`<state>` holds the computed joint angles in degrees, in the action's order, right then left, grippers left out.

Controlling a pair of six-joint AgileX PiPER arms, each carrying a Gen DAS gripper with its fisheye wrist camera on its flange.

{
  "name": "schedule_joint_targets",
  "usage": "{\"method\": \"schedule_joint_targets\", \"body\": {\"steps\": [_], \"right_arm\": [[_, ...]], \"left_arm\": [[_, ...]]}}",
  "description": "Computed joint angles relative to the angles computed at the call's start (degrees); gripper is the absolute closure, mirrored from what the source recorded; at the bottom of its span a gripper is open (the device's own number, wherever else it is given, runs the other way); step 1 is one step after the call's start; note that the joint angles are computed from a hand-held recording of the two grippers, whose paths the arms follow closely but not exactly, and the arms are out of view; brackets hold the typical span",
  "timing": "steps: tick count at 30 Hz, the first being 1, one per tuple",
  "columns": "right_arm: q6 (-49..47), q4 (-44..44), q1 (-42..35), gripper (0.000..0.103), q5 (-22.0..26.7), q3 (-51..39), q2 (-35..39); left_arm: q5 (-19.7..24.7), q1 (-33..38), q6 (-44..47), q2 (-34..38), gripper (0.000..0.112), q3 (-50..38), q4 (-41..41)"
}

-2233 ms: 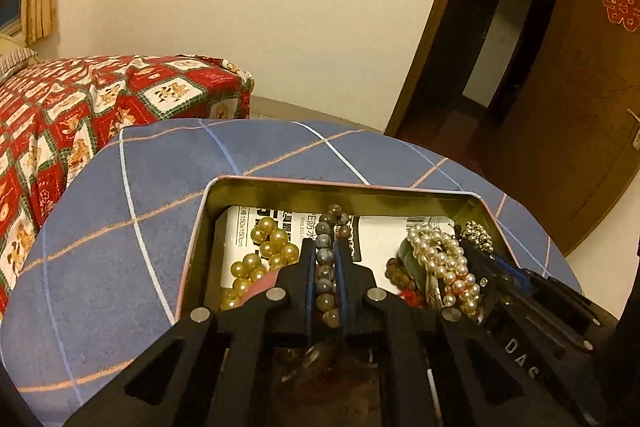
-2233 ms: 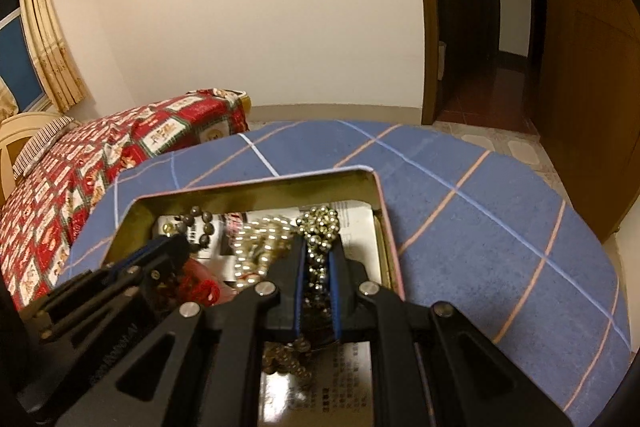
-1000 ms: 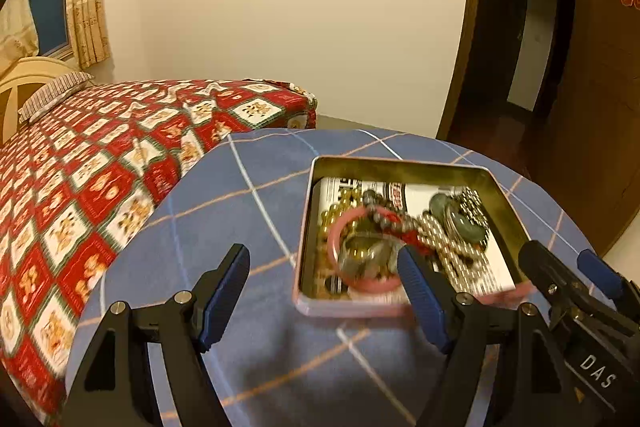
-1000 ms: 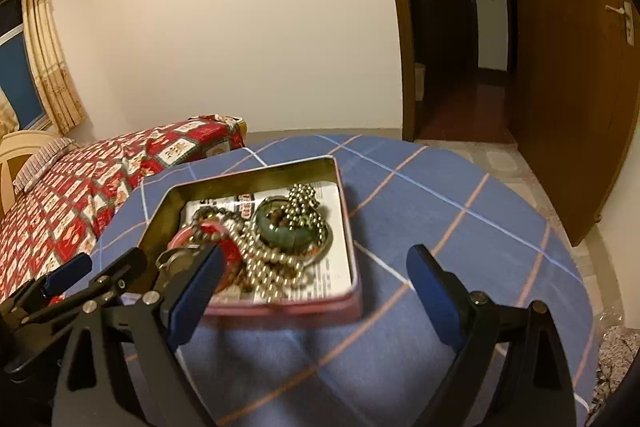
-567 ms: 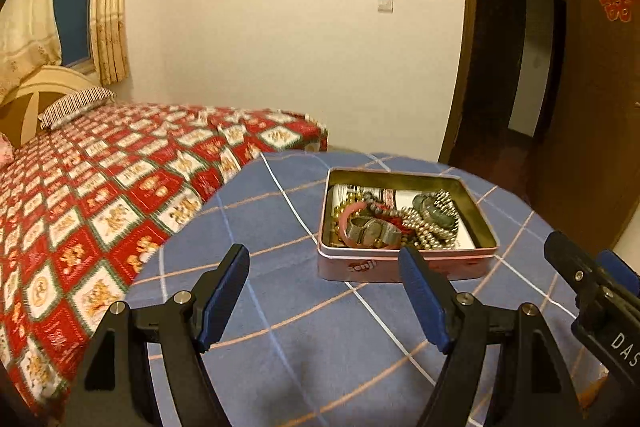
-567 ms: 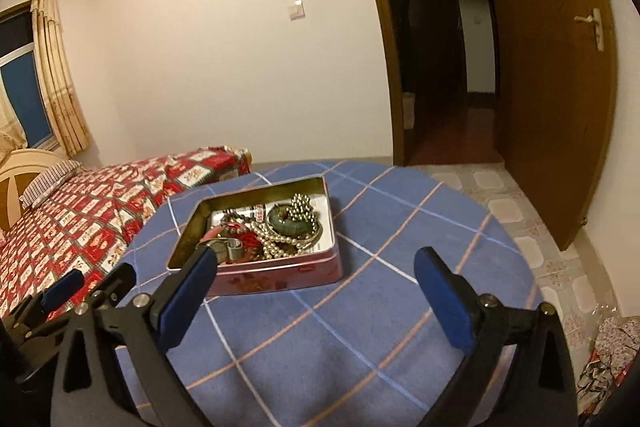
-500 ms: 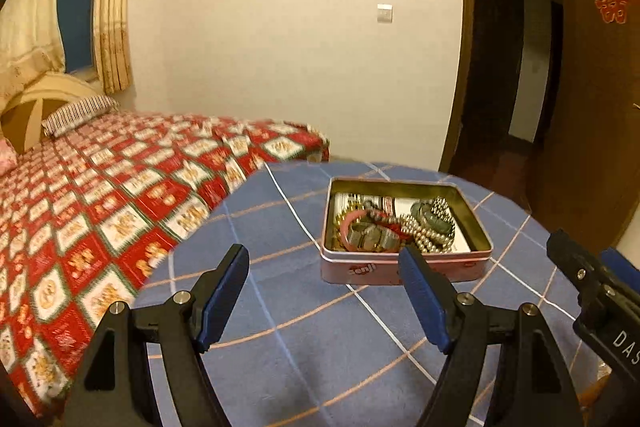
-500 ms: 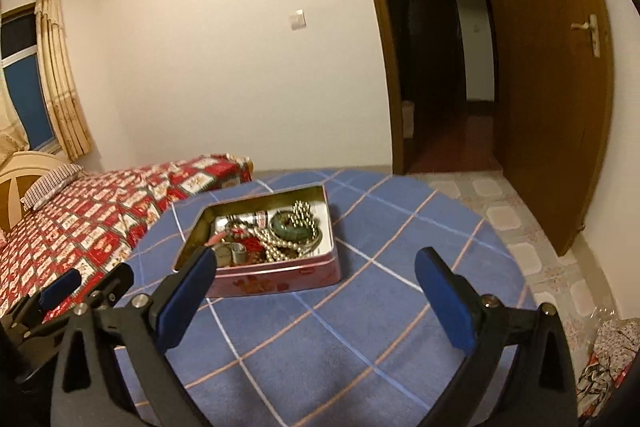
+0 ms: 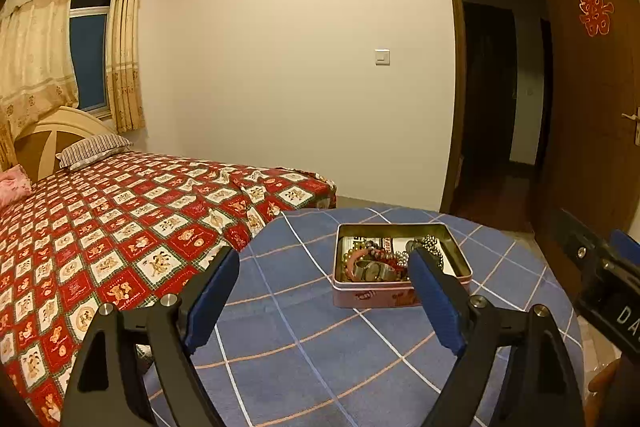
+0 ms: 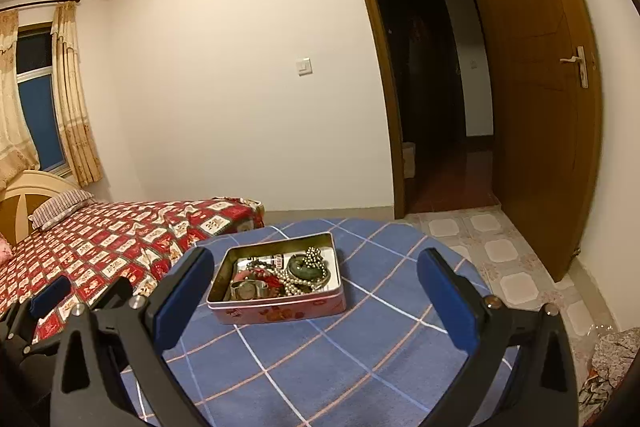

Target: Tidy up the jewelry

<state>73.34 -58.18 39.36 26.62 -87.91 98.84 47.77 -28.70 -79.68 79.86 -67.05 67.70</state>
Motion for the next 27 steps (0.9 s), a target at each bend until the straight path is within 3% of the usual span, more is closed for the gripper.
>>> {"method": "schedule_joint_targets", "body": {"steps": [27], "right_arm": [[1.1,0.2,-0.2,0.000,-1.0,1.4,-1.0]], "left_arm": [[2.0,-1.6,-0.4,0.1,0.025,-0.4,1.4]]}}
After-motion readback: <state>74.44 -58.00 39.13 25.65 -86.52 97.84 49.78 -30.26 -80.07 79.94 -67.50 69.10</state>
